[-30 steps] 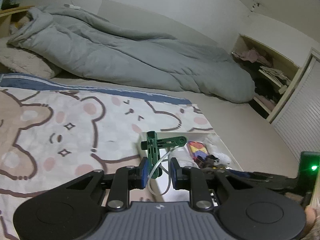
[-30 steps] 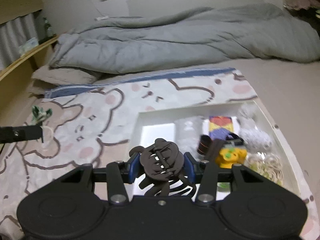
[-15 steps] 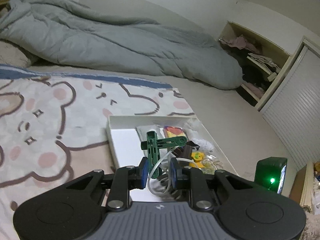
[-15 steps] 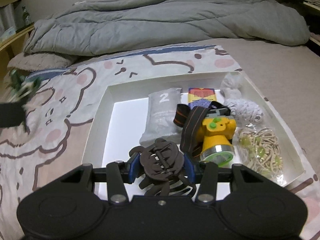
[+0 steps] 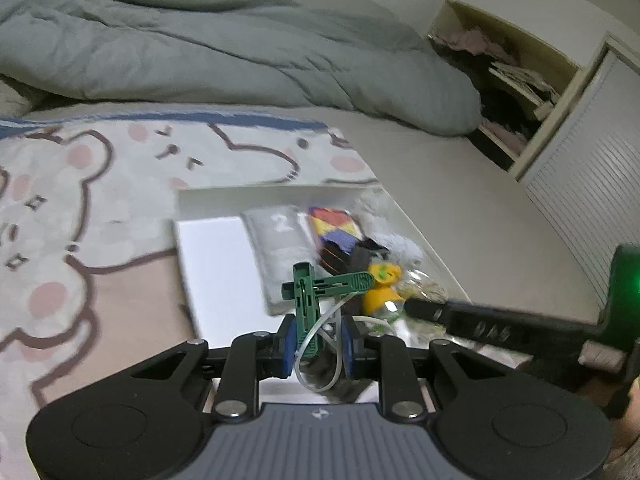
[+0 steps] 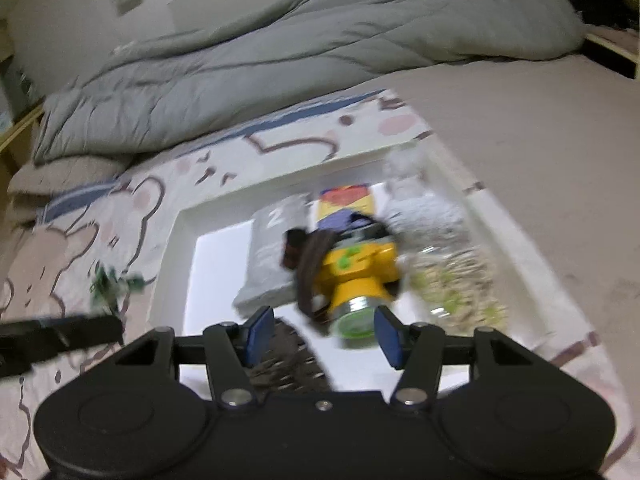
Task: Organize objects
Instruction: 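Release the clothespin into the tray with the left tool while the right tool lowers the claw clip, then release the black claw clip into the tray with the right tool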
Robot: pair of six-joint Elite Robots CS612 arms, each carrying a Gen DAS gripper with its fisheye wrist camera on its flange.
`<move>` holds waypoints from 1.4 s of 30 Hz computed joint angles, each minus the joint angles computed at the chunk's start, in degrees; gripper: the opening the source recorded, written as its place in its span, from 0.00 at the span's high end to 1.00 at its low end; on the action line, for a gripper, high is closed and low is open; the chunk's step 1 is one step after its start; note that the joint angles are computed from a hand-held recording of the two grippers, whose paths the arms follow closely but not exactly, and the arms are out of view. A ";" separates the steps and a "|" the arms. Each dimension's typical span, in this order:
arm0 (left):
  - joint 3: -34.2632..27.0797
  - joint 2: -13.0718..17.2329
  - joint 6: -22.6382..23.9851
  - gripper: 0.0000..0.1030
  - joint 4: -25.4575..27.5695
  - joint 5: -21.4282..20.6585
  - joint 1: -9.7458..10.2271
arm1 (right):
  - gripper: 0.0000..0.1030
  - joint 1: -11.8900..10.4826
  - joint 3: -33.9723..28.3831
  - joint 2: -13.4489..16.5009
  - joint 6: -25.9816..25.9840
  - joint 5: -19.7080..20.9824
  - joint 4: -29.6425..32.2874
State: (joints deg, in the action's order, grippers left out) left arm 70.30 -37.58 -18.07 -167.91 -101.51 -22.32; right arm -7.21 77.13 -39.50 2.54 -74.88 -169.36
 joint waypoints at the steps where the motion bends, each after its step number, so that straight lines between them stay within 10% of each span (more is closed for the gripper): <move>1: -0.56 0.40 0.14 0.77 0.44 -0.67 -0.17 | 0.45 -0.24 0.20 -0.18 -0.07 -0.37 -0.62; 12: -8.28 5.46 0.05 0.75 6.16 -7.01 -2.38 | 0.46 -2.70 1.33 -1.62 5.30 2.09 -3.59; 17: -11.17 7.10 -3.08 0.36 9.75 -6.46 -3.09 | 0.46 -2.76 1.30 -1.59 4.48 2.23 -4.88; 42: -4.88 2.06 -0.94 0.36 7.06 1.96 -2.91 | 0.36 -2.22 3.30 -3.35 -2.45 1.27 -5.54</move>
